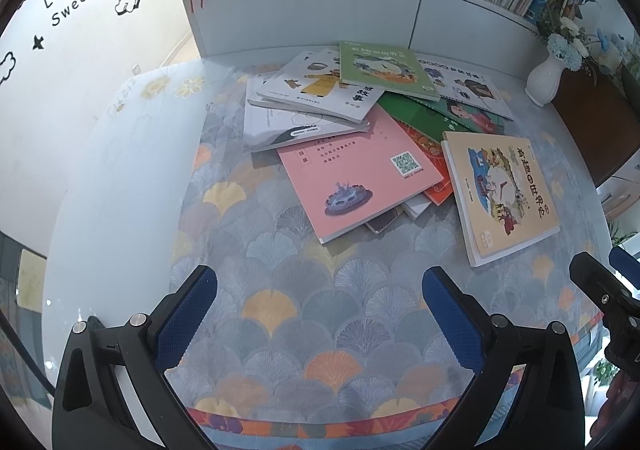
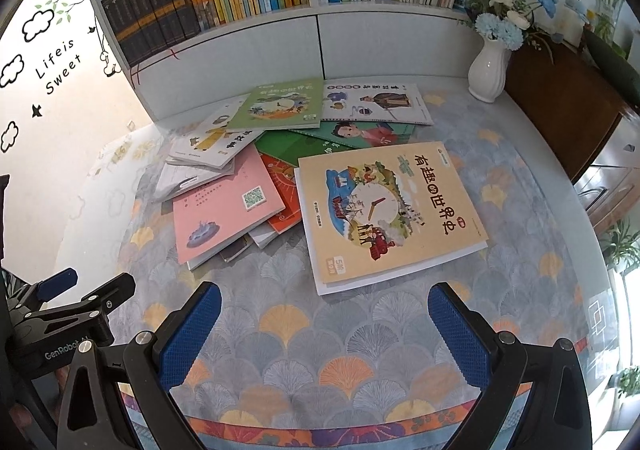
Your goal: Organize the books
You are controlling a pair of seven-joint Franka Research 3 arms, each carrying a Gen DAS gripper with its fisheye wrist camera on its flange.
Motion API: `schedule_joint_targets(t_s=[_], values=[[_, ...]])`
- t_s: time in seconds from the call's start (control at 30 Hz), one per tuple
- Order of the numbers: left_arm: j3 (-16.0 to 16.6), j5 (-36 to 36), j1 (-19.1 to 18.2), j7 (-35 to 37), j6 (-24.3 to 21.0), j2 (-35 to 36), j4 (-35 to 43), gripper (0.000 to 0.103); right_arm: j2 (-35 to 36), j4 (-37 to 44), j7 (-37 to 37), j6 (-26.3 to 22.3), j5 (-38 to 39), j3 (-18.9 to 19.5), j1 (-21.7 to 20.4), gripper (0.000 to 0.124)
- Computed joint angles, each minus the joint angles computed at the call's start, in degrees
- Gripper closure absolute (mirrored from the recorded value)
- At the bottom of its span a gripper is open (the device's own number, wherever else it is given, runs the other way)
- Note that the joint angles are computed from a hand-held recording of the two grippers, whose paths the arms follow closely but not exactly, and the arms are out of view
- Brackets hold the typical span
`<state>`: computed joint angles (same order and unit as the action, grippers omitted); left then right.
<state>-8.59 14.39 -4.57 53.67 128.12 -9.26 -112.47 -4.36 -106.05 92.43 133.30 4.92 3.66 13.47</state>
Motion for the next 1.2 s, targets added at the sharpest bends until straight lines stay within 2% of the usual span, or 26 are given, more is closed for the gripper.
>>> schedule_joint_targets(t_s=[0.27, 0.6, 0.7, 0.77, 0.83, 0.93, 1.03, 1.17, 1.2], values=[[0.2, -2.1, -0.3, 1.1, -0.4, 0.7, 0.3, 0.0, 0.8, -0.1, -0.9, -1.2, 1.5, -0.3, 0.0, 0.021], [-0.5, -2.3, -1.3, 4.2, 1.2, 2.6, 0.8, 0.001, 1.8, -2.9, 1.4, -3.0, 3.0, -1.4, -1.3, 0.021], [-0.3, -3.4, -1.9, 9.5, 4.7, 4.3, 1.8, 0.001, 1.8, -4.7, 1.0, -2.5, 3.8, -1.8, -1.8, 0.021], [-0.7, -1.3, -2.1, 13.0, 6.0, 6.4, 4.4, 0.001, 1.9, -5.7, 0.9, -2.4, 5.3, -2.1, -2.3, 0.021], [-0.9, 1.7, -2.2, 15.8, 10.4, 8.3, 6.5, 0.001, 2.2, -6.5, 0.7, -2.5, 7.4, -2.5, -2.8, 0.021], [-0.8, 0.1, -2.0, 19.3, 15.6, 12.6, 10.3, 0.001, 2.5, -7.4, -2.8, -2.6, 12.7, -3.0, -3.3, 0.021], [-1.7, -5.3, -1.4, 25.5, 17.9, 19.6, 15.9, 0.001, 2.1, -9.5, -7.0, 1.4, 18.7, -3.1, -3.5, 0.021], [-2.8, -5.3, -2.6, 28.7, 18.0, 28.4, 24.6, 0.001, 2.7, -12.5, -10.3, 14.3, 28.1, -3.1, -3.4, 0.021], [-3.1, -5.8, -2.9, 29.2, 17.4, 30.3, 26.8, 0.001, 3.4, -12.4, -10.7, 16.2, 29.8, -3.0, -3.3, 0.021]])
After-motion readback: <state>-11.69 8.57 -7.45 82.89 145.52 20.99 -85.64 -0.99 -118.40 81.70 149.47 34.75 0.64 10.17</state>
